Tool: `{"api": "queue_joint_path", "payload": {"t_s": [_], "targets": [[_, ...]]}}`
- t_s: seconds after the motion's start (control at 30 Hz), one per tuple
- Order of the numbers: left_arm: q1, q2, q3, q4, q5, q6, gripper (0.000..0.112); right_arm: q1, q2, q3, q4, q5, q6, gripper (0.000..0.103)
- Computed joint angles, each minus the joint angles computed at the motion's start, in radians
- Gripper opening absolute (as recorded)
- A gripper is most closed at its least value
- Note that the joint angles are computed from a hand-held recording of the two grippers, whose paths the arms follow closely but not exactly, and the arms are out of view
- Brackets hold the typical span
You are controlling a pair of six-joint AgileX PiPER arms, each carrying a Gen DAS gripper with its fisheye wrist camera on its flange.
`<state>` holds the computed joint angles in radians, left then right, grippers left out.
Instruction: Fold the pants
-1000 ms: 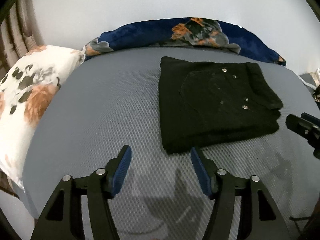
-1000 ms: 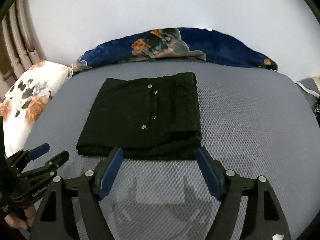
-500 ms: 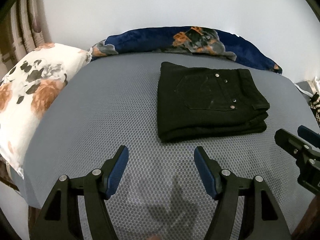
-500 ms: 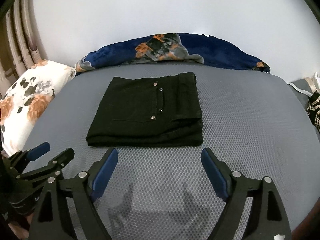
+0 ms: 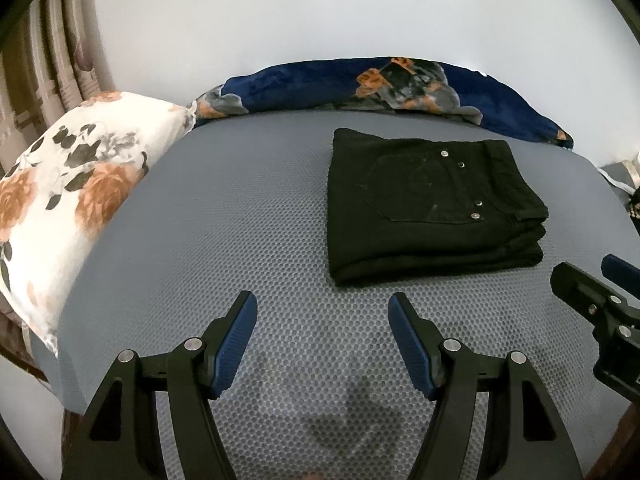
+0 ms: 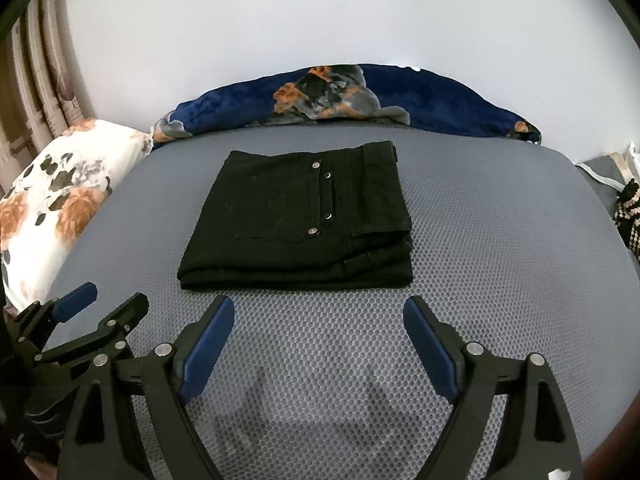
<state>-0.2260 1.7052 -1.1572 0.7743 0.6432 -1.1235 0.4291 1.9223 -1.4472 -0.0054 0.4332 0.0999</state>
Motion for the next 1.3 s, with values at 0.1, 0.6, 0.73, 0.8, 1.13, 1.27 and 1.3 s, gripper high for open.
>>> {"api": "queue_joint_path", "payload": {"t_s": [0.1,0.6,0.73,0.8,1.13,1.27,1.3], "targets": [[0.001,-0.001,0.002,0.003,-0.001,-0.006,0.068,0.001,0.003,-0.004,-0.004,0.003,0.003,0.085],[-0.004,0.009,0.001,0.010,0.007,-0.011,0.068,-0.003,0.013,-0.009,0.013,0.015,-0.008,0.085],[-0.005,0.009,0.001,0.014,0.010,-0.013,0.068,-0.003,0.013,-0.008,0.016,0.014,-0.012,0.085],[-0.005,0.009,0.001,0.012,0.008,-0.011,0.068,-0.002,0.012,-0.006,0.010,0.012,-0.008,0.085],[-0.005,0.005,0.001,0.013,0.012,-0.006,0.068,0.000,0.015,-0.007,0.004,0.014,-0.004,0.085],[-0.006,0.006,-0.003,0.014,0.017,-0.004,0.068,0.000,0.015,-0.007,0.007,0.015,-0.009,0.085],[-0.005,0.006,-0.003,0.013,0.016,-0.003,0.068,0.000,0.014,-0.006,0.006,0.015,-0.009,0.085]]}}
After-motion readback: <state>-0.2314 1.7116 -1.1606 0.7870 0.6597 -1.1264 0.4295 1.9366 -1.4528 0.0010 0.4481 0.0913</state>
